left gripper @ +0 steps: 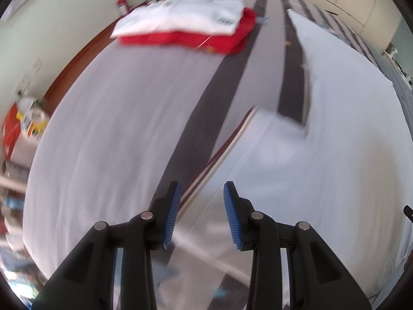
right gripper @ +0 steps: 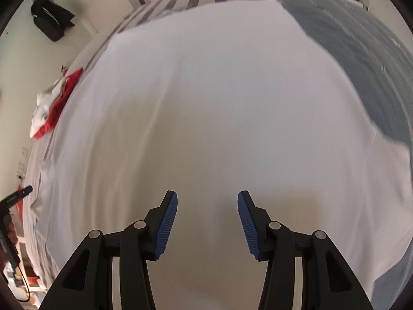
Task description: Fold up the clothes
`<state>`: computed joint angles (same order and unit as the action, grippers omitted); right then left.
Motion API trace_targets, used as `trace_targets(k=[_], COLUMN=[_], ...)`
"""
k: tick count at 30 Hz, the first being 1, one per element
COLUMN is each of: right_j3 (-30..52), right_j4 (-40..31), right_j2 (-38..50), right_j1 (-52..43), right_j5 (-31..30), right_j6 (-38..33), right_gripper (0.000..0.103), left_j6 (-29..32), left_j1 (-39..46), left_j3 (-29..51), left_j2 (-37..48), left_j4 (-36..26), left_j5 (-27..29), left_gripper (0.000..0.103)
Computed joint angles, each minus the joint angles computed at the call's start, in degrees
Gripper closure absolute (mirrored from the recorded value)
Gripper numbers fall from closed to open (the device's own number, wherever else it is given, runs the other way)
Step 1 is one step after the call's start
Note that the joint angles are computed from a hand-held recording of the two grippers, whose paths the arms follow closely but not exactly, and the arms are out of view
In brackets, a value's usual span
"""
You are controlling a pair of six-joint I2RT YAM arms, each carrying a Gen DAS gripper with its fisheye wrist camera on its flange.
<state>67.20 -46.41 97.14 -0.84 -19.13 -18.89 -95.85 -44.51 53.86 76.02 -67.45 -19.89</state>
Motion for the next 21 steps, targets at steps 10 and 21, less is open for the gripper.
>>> trace_targets(k=[10, 21], right_j3=[-7.14, -7.79], right_j4=[-1.44, 0.80], right_j2=[-7.48, -6.15], right_j1=[-0.29, -0.27], right_j5=[-0.03, -0.39], right_j6=[-0.62, 0.00], right_gripper=[0.058, 0.058], left_j6=[-12.28, -7.79], left_j1=[-8.77, -4.97], left_j3=[-9.15, -14.08], left_j2=[-4.95, -9.04], left_j4=[3.97, 9.50], left_j5=[1.02, -1.17], left_gripper=[0.062, 0.094])
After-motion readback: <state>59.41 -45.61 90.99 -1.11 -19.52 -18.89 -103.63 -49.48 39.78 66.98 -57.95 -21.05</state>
